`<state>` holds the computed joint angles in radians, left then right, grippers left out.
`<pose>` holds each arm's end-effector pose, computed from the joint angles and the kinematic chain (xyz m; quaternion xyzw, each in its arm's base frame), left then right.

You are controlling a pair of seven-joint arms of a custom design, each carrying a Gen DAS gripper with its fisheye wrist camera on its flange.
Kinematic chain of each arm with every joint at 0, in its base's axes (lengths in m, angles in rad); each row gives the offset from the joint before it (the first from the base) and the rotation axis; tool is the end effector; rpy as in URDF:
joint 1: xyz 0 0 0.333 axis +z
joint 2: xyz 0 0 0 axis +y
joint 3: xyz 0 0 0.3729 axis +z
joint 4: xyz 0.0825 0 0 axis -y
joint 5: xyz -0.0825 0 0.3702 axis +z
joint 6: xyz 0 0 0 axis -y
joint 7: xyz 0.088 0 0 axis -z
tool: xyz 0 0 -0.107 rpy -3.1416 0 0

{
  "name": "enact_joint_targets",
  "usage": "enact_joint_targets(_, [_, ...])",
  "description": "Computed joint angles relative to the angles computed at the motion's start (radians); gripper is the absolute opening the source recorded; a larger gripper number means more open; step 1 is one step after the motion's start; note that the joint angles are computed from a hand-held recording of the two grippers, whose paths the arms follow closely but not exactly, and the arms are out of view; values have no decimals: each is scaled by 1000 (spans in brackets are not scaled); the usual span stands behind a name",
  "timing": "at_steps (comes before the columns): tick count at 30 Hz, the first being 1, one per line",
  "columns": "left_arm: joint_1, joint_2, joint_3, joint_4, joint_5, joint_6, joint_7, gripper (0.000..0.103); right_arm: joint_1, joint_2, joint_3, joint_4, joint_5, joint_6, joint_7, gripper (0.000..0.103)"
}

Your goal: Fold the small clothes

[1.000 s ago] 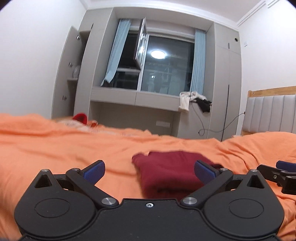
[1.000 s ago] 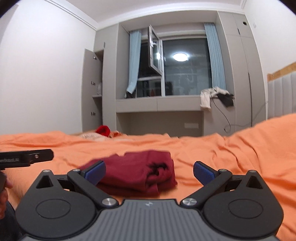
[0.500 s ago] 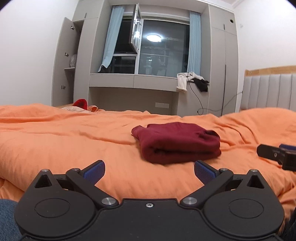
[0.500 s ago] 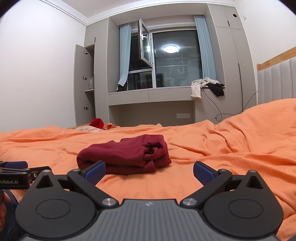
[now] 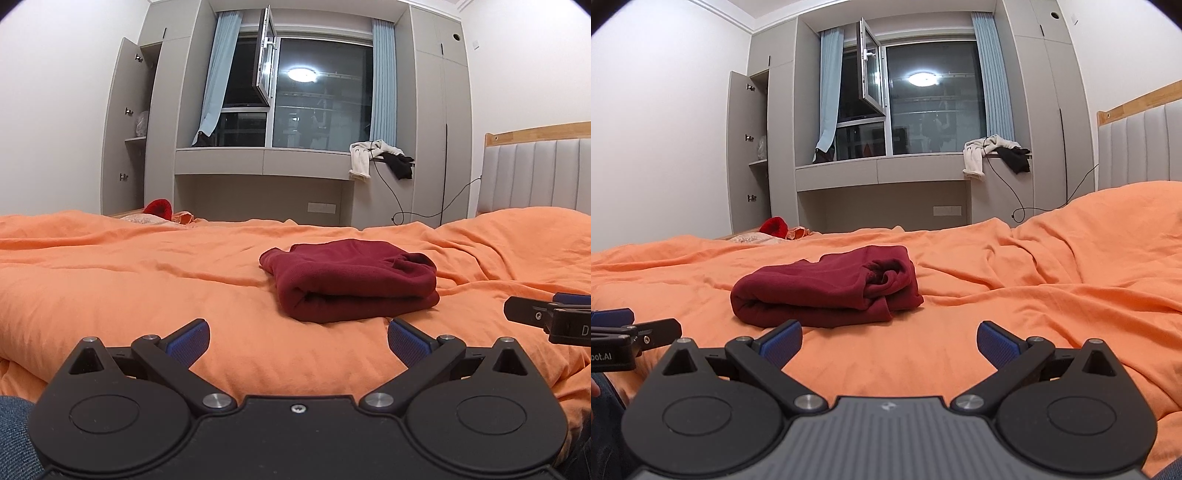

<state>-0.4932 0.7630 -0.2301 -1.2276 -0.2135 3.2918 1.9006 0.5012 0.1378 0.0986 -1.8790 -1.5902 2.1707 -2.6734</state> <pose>0.6738 -0.4563 0.5290 -0.3582 0.7077 -0.5530 0.2549 0.5378 0.3167 0.5489 -0.4011 0.6775 -0.4999 0.3608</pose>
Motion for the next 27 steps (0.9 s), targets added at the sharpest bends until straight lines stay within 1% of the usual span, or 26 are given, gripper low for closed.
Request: enact_joint_targets(27, [-3, -3, 4, -3, 4, -1, 1, 102, 1, 4, -3, 5, 13, 3, -17, 103])
